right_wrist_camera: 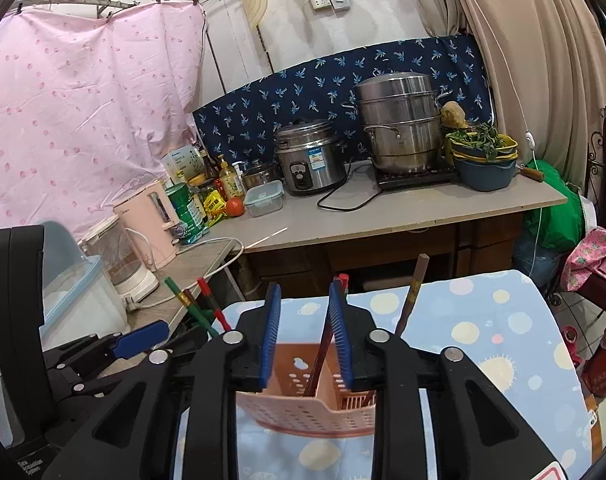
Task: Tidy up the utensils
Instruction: 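Open both grippers to release the chopstick and spoon into the caddy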
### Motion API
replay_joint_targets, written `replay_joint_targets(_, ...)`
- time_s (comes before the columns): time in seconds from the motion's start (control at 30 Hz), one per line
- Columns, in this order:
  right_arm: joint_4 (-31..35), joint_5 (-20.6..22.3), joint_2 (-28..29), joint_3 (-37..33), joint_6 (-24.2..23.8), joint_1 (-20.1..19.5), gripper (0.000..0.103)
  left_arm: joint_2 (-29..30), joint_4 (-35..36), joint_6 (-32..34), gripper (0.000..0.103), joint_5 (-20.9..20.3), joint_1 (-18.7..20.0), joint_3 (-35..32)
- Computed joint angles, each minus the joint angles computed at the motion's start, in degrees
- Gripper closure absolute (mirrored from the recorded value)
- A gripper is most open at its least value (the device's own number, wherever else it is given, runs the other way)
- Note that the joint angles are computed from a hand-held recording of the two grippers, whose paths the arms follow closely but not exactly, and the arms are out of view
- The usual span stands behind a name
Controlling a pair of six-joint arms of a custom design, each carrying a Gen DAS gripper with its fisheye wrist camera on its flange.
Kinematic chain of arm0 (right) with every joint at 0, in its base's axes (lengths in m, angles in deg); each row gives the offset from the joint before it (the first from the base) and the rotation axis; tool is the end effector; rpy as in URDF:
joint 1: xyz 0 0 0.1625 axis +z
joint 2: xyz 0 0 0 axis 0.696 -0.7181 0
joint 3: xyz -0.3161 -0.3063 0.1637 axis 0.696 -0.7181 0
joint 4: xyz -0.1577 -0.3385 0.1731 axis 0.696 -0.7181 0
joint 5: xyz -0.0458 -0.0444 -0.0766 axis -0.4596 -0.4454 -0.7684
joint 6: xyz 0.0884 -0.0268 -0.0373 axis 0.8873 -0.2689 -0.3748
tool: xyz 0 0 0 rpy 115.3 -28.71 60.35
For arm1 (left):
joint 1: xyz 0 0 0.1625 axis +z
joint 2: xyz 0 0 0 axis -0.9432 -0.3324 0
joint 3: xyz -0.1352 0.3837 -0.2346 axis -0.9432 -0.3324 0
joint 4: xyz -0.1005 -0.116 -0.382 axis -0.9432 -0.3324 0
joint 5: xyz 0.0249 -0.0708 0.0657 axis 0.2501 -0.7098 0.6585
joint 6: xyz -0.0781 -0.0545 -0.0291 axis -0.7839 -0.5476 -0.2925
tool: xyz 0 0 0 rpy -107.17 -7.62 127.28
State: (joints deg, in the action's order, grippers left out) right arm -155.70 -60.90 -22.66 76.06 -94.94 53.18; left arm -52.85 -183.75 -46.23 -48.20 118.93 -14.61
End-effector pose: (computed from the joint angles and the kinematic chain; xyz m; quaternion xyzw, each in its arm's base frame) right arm 0.2258 -0.8072 0.3241 0.2600 -0.8588 0.4197 0.1371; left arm -0.4074 -0.7940 0.1414 0.1056 0.8210 -0.4146 0.3780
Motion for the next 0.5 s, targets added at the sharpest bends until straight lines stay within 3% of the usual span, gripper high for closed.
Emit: replay_joint_targets(0.5,-4.39,-4.77,-6.37,13.06,-2.02,-0.01,0.059,-4.52,-3.22,-4.89,0.048,4.67,-2.46,12.10)
